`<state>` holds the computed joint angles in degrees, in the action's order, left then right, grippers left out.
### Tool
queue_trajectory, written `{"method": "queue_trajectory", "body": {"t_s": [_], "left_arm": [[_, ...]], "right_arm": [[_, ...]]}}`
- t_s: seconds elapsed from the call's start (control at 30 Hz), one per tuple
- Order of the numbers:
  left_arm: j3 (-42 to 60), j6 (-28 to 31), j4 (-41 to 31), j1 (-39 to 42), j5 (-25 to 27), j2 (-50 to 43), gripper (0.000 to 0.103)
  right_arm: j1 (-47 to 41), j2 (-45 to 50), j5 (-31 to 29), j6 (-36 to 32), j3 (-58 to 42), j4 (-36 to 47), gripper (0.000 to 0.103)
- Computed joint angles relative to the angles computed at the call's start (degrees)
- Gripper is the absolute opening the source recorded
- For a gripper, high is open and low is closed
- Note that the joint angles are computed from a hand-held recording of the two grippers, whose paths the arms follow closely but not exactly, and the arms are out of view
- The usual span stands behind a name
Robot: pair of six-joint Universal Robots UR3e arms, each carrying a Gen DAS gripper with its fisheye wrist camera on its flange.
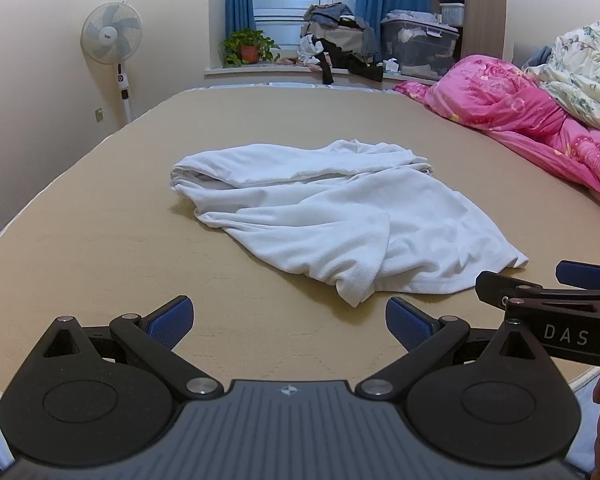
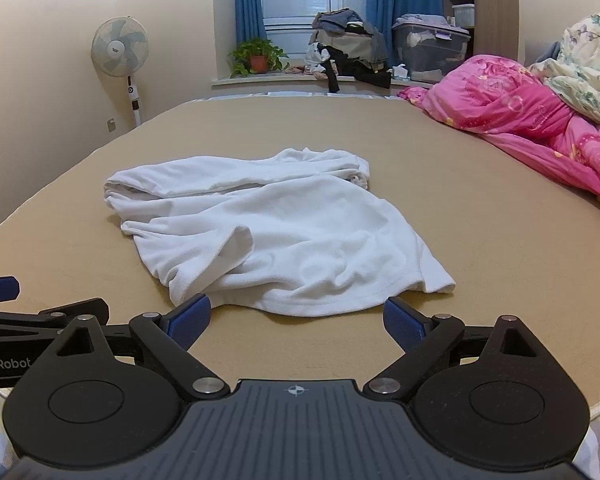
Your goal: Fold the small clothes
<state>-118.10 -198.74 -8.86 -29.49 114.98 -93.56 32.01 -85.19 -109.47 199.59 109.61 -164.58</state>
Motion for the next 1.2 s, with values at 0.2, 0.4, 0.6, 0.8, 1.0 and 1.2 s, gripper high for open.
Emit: {"method": "queue_trajectory", "body": {"t_s": [0.2, 0.4, 0.6, 0.8, 1.0, 1.2], "left_arm": [[-0.4, -0.2, 0.4, -0.2, 0.6, 0.1, 0.102], [-1.3, -0.5, 1.8, -0.1, 1.1, 0.3, 0.101], [-1.9, 0.4, 3.3, 0.8, 0.9, 0.9, 0.09], [5.2, 4.3, 0.4, 1.7, 1.3, -2.9, 0.088], [27.4, 3.7, -11.8, 2.3, -2.9, -16.3, 0.096], [53.7, 1.9, -27.8, 0.6, -3.0, -35.0, 0.099]], "right_arm": [[0.4, 0.1, -0.5, -0.3, -0.2, -0.6, 0.092], [-1.4, -1.6, 1.7, 0.7, 0.8, -1.6, 0.059], [-8.0, -3.4, 6.3, -1.7, 1.1, -3.0, 0.054], [-21.7, 0.1, 14.2, -6.9, -2.0, -4.2, 0.056], [-29.5, 10.3, 16.8, -7.8, -9.5, 0.8, 0.069], [-31.9, 19.4, 17.8, -9.5, -15.4, 5.9, 0.076]]}}
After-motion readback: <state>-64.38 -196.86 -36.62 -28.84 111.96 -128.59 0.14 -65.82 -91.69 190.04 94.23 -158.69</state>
